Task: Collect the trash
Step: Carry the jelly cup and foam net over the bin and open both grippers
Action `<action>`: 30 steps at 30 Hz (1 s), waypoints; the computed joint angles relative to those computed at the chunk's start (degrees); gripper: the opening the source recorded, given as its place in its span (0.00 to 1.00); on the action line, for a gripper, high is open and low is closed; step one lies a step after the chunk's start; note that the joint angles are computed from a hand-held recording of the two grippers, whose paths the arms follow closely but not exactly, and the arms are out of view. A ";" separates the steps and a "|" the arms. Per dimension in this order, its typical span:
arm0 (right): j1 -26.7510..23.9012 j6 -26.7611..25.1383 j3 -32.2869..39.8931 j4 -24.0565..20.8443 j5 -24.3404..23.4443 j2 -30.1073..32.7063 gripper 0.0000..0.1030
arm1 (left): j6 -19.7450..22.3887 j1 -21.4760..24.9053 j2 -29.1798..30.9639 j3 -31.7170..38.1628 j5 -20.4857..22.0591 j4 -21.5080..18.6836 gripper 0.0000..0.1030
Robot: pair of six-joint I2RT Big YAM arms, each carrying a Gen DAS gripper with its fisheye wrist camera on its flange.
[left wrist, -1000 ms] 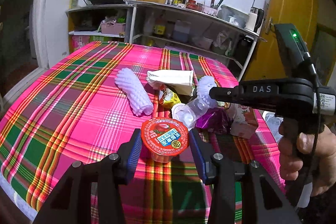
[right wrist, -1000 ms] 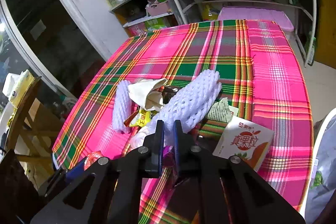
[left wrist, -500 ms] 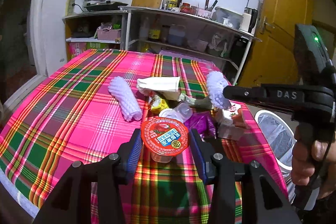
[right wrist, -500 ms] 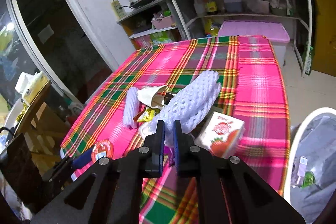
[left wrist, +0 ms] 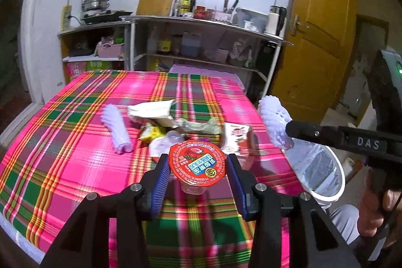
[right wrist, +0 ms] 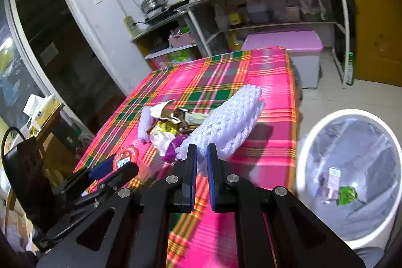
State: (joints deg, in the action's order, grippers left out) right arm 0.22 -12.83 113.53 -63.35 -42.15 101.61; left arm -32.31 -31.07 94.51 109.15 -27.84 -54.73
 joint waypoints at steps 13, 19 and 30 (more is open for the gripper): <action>-6.35 1.06 -3.56 2.07 -0.24 -2.19 0.08 | 3.57 -2.78 7.74 10.96 3.43 -1.99 0.44; -8.36 1.88 -3.74 2.79 -0.33 -1.80 0.08 | 5.14 -3.77 11.56 16.83 4.58 -3.56 0.44; -12.16 4.39 -3.55 3.51 0.64 -0.19 0.08 | 7.41 -4.76 20.01 29.58 7.80 -7.92 0.44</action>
State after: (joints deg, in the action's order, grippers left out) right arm -11.94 -8.44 109.98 -59.84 -41.50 101.43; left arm -24.90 -35.83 114.52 138.73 -20.04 -62.65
